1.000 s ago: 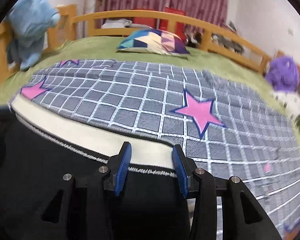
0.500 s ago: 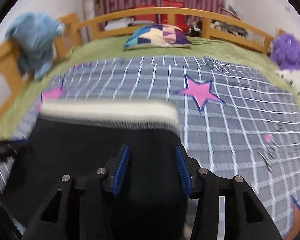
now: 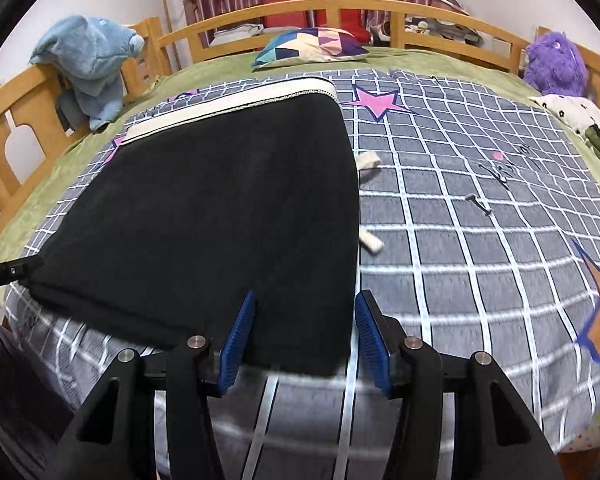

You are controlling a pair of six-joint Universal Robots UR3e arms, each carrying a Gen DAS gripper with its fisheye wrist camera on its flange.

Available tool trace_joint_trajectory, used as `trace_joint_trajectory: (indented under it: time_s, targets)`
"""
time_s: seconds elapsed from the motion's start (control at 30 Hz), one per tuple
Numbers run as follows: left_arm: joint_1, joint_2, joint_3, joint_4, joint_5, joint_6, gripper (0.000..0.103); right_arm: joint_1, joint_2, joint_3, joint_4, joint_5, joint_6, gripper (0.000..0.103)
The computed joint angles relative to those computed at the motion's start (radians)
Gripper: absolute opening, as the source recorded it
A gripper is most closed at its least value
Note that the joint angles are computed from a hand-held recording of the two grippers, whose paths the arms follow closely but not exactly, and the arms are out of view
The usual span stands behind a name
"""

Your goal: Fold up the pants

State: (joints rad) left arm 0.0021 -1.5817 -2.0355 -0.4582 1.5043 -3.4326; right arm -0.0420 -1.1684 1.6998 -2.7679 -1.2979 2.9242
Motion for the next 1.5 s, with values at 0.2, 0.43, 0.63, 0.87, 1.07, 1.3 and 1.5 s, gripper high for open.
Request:
trace_joint_trajectory:
  time_s: [0.2, 0.43, 0.63, 0.87, 1.07, 1.3, 1.5]
  targets:
    - [-0.121, 0.094, 0.052, -0.082, 0.133, -0.067, 0.073, -0.004, -0.164, 0.097, 0.031, -0.007, 0.005, 0.053]
    - [-0.295, 0.147, 0.123, -0.143, 0.321, -0.147, 0.081, 0.009, -0.371, 0.160, 0.068, -0.044, 0.063, 0.071]
    - [-0.402, 0.197, 0.163, -0.194, 0.425, -0.202, 0.086, 0.008, -0.516, 0.169, 0.192, -0.052, 0.079, 0.088]
    - [-0.515, 0.183, 0.225, -0.222, 0.538, -0.248, 0.092, -0.015, -0.630, 0.215, 0.196, -0.039, 0.095, 0.100]
    - [-0.554, 0.151, 0.251, -0.227, 0.596, -0.259, 0.092, -0.030, -0.661, 0.237, 0.206, -0.023, 0.090, 0.100]
    - [-0.538, 0.166, 0.237, -0.222, 0.569, -0.270, 0.092, -0.026, -0.666, 0.244, 0.202, -0.021, 0.101, 0.100]
    - [-0.547, 0.160, 0.241, -0.218, 0.574, -0.272, 0.093, -0.004, -0.659, 0.240, 0.190, -0.037, 0.094, 0.100]
